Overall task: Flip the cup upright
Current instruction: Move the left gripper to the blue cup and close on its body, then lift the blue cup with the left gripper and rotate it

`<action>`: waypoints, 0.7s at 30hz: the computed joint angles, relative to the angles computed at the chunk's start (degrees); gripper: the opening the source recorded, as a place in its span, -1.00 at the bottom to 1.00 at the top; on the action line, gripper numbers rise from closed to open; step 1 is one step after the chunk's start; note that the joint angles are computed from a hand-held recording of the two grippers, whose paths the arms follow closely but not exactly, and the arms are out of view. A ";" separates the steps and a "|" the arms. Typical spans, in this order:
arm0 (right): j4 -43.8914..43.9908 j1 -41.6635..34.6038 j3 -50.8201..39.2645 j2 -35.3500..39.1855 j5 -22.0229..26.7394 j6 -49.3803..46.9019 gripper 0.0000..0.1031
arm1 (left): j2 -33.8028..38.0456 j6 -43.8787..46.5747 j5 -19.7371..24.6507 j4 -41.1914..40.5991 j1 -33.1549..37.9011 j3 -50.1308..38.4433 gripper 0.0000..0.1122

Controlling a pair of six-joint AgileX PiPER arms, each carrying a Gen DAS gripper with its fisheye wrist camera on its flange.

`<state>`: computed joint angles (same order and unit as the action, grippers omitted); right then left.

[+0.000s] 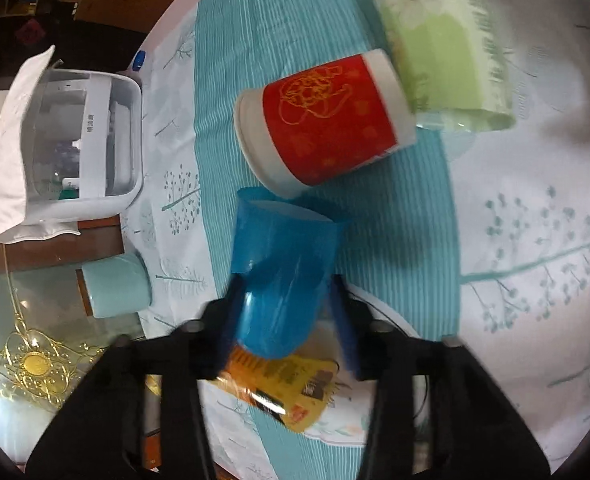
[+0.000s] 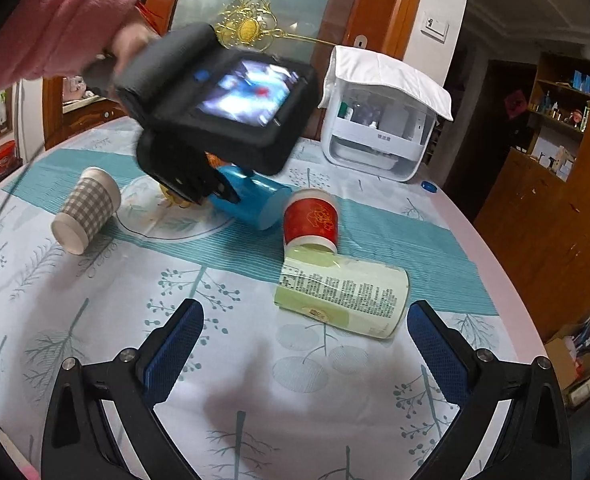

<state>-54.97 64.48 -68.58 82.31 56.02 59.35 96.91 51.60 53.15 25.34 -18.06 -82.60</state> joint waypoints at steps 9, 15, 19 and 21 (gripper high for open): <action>0.23 2.04 -0.84 -2.65 5.48 -0.30 1.00 | 8.34 -5.07 -5.65 1.97 1.12 -5.79 0.14; 4.62 -1.17 -1.11 -4.78 4.18 -1.03 1.00 | 6.61 -8.51 -12.27 3.36 1.91 -1.24 0.13; 6.67 -2.96 -1.56 -5.81 3.34 -0.87 1.00 | 4.22 -15.47 -12.99 5.77 1.50 1.63 0.12; 7.70 -3.93 -1.51 -6.43 2.28 -0.89 1.00 | 2.30 -19.15 -13.09 7.13 1.11 3.50 0.11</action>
